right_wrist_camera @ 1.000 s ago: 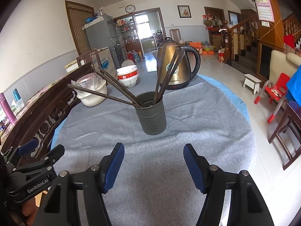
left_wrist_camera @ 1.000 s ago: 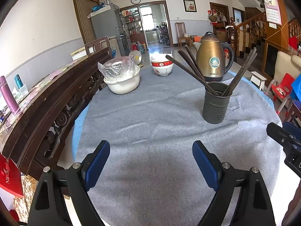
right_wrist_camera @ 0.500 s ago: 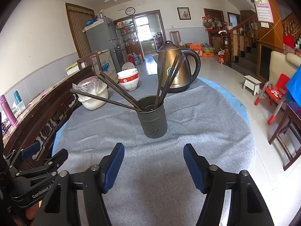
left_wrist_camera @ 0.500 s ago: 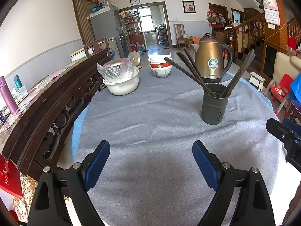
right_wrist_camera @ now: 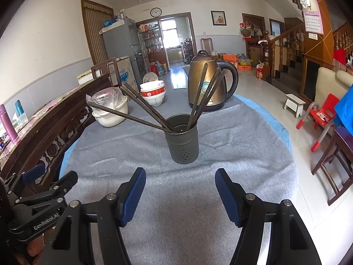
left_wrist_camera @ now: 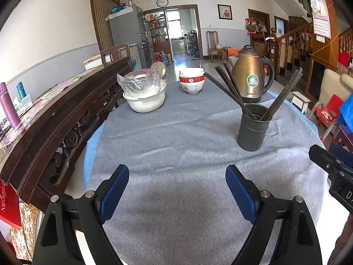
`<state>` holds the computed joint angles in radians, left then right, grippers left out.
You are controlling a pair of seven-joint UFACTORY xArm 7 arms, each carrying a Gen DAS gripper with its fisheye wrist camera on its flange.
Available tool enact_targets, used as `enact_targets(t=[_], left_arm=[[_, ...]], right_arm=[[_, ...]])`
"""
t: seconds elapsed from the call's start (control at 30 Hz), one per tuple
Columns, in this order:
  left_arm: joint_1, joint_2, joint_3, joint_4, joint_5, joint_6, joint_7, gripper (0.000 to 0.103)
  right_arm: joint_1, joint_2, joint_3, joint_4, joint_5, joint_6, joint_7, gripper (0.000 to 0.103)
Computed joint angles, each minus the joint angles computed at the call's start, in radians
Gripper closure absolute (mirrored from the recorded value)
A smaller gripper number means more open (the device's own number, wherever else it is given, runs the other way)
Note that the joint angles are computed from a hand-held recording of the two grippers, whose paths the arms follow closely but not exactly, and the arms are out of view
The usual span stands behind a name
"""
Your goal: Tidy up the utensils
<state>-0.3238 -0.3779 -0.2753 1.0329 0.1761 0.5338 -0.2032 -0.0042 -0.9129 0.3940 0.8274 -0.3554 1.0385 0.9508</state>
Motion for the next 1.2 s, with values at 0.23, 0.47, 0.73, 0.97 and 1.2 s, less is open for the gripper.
enact_targets(t=[0.23, 0.47, 0.73, 0.97, 1.2], left_arm=[[-0.003, -0.005, 0.017, -0.005, -0.021, -0.014, 0.013, 0.014], [-0.001, -0.014, 0.032, -0.012, -0.046, -0.027, 0.033, 0.014], [0.000, -0.026, 0.046, -0.020, -0.074, -0.035, 0.057, 0.014], [0.003, -0.039, 0.050, -0.024, -0.091, -0.040, 0.073, 0.014], [0.011, -0.043, 0.043, -0.022, -0.091, -0.044, 0.070, 0.014]], right_arm=[[-0.006, 0.021, 0.021, 0.029, -0.016, 0.017, 0.003, 0.033], [-0.007, 0.049, 0.035, 0.058, -0.033, 0.033, 0.008, 0.033], [-0.005, 0.072, 0.051, 0.091, -0.056, 0.049, 0.018, 0.033], [-0.004, 0.071, 0.056, 0.106, -0.069, 0.058, 0.030, 0.033], [-0.004, 0.073, 0.054, 0.109, -0.076, 0.051, 0.029, 0.033]])
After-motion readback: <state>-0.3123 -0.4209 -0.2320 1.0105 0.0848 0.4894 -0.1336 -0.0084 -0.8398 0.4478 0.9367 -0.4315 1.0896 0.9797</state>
